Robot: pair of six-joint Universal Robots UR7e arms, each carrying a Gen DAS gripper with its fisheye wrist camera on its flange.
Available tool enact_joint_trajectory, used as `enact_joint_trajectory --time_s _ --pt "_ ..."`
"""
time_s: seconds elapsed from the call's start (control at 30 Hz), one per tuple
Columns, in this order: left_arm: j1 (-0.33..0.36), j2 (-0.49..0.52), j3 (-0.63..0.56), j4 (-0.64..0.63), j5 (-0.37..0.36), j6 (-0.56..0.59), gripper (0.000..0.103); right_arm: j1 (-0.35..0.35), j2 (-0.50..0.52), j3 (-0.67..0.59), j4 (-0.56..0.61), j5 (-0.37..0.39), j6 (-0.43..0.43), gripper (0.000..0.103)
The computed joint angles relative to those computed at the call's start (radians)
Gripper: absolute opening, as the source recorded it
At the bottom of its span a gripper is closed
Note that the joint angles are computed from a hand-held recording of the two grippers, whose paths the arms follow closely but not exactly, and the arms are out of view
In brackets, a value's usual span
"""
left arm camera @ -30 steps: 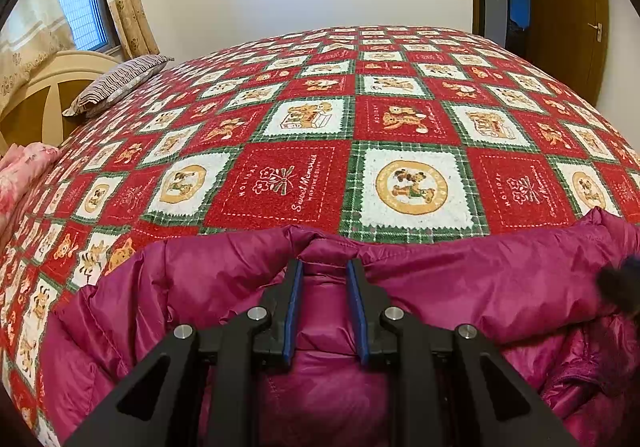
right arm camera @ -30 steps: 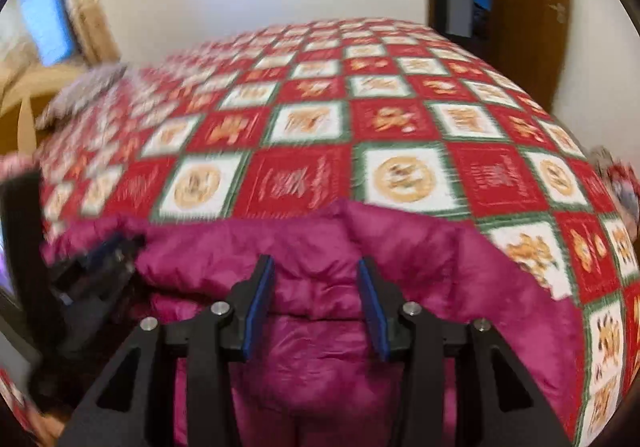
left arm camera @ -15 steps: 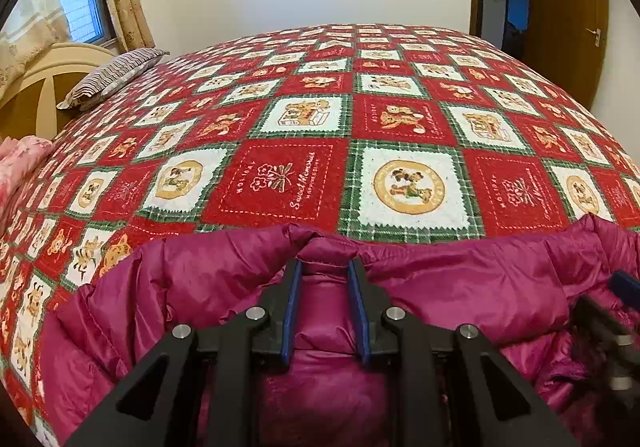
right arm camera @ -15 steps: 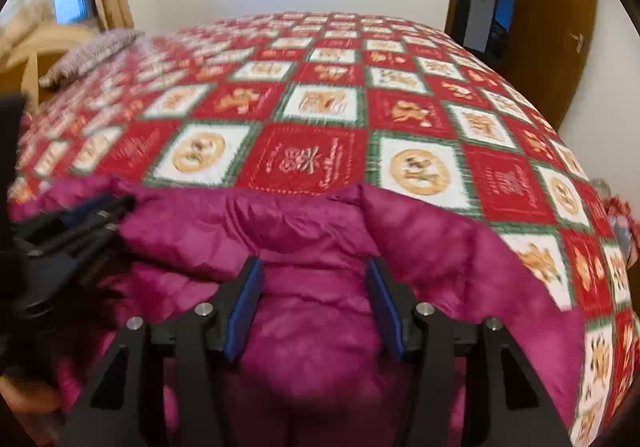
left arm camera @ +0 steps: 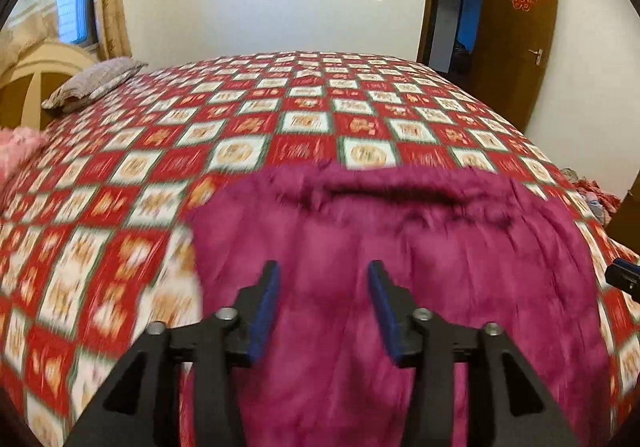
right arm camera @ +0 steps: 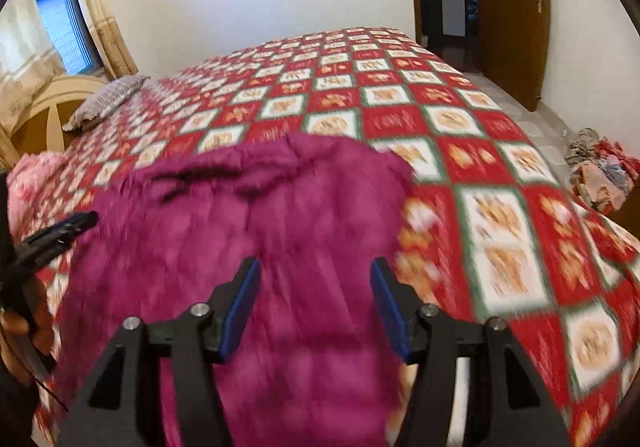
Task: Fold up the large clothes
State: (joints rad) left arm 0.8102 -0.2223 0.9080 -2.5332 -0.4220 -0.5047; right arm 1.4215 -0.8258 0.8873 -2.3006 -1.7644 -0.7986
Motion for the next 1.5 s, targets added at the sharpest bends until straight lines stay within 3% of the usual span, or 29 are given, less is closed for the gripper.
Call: enact_joint_trajectory --time_s 0.1,0.4,0.6,0.77,0.93,1.1,1.27,1.43,1.5 --pt "-0.026 -0.097 0.210 -0.015 -0.038 -0.107 0.055 -0.026 -0.088 0.131 -0.025 -0.028 -0.001 0.070" --pt "-0.087 -0.180 0.480 0.093 -0.058 -0.334 0.056 -0.089 -0.260 0.427 -0.140 -0.074 -0.055 0.070" --pt "-0.122 -0.184 0.539 0.133 0.008 -0.415 0.062 -0.127 -0.307 0.505 -0.155 -0.069 -0.022 0.070" --pt "-0.155 -0.253 0.670 0.072 -0.023 -0.474 0.063 -0.154 -0.366 0.574 -0.161 -0.069 -0.051 0.070" --pt "-0.214 -0.367 0.831 0.170 -0.043 -0.669 0.063 -0.188 -0.423 0.597 -0.103 -0.063 -0.072 0.069" --pt "-0.285 -0.445 1.007 0.037 -0.079 -0.767 0.063 -0.214 -0.493 0.646 -0.112 -0.062 -0.124 0.069" --pt "-0.312 -0.439 1.046 0.004 -0.103 -0.793 0.063 -0.257 -0.566 0.696 -0.101 0.016 -0.149 0.069" --pt "-0.315 -0.398 1.069 -0.242 -0.164 -0.615 0.063 -0.278 -0.597 0.739 -0.112 0.064 -0.164 0.069" --pt "-0.304 -0.380 1.060 -0.271 -0.198 -0.589 0.063 -0.277 -0.593 0.749 -0.121 0.055 -0.184 0.069"
